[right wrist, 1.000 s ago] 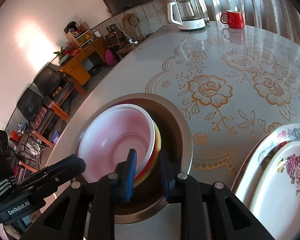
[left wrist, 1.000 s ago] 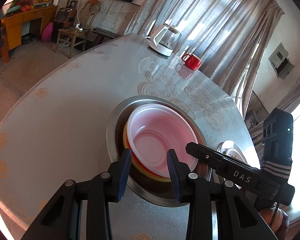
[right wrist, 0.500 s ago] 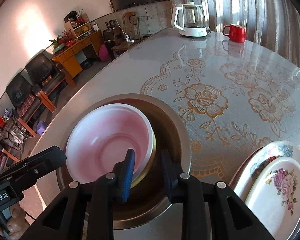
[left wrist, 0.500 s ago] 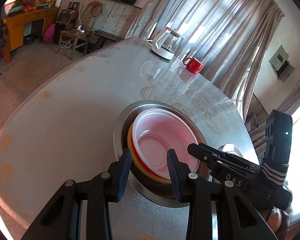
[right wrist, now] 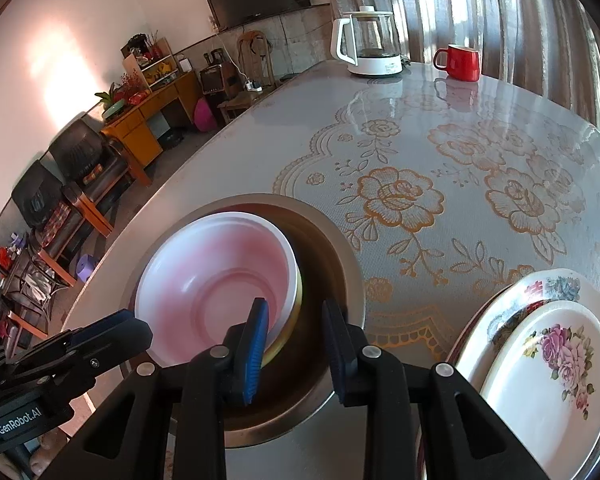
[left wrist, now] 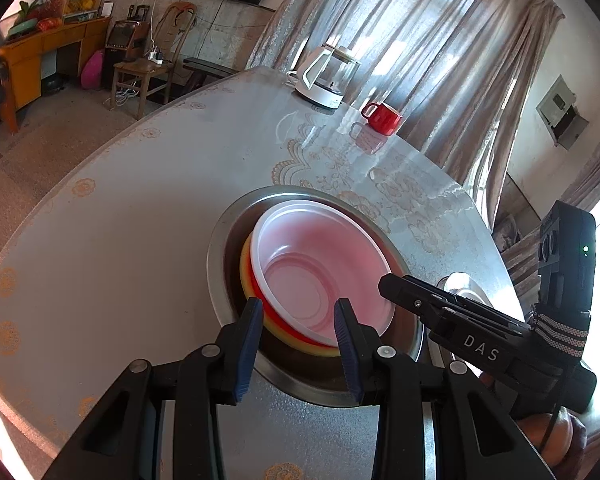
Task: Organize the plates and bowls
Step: 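Open the right gripper and move it to the steel bowl rim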
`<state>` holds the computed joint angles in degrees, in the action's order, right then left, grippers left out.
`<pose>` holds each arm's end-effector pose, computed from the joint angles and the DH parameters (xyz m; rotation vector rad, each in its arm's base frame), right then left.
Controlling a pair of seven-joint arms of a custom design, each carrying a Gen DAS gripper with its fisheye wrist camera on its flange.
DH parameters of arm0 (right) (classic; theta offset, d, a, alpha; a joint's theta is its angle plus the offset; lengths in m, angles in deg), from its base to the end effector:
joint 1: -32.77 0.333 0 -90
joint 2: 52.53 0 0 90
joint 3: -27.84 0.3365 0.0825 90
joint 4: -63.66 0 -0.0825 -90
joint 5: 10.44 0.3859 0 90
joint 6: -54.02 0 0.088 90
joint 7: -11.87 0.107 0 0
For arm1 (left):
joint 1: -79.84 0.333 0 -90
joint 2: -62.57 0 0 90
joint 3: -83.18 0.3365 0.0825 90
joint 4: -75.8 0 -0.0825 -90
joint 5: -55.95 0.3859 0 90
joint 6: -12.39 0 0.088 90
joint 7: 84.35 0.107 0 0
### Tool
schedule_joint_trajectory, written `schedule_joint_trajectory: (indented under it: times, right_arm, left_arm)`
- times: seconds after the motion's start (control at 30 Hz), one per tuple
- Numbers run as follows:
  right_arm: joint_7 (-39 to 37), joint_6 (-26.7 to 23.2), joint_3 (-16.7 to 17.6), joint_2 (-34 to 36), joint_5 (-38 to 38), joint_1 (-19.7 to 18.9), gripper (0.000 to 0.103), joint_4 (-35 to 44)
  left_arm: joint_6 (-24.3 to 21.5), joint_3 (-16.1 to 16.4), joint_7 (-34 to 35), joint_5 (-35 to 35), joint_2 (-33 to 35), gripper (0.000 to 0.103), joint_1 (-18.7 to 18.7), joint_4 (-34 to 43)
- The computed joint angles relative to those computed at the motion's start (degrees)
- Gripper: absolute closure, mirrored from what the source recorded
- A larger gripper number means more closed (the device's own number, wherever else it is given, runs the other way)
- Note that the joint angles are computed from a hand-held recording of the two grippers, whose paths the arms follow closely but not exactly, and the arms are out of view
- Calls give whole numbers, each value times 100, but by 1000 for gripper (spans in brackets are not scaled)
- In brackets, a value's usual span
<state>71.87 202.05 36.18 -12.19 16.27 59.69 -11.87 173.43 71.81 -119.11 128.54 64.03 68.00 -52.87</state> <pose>0.6717 0.4239 0.3996 -2.2420 0.9776 -0.0638 0.4854 -0.2580 0.4096 -2.3170 1.1460 -0.9866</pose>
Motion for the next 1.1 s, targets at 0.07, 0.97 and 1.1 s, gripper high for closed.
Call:
schedule_joint_trajectory:
  times: [0.07, 0.97, 1.1]
  right_arm:
    - [-45, 9, 45, -31, 72, -49, 76, -47]
    - [-441, -113, 371, -270, 1226, -639, 69, -541]
    - [-530, -183, 399, -256, 1356, -669, 69, -530]
  left_arm:
    - [-96, -17, 75, -46, 2, 66, -21, 16]
    - [-588, -185, -374, -209, -764, 65, 70, -887]
    - [-474, -193, -545, -152, -774, 65, 167, -966]
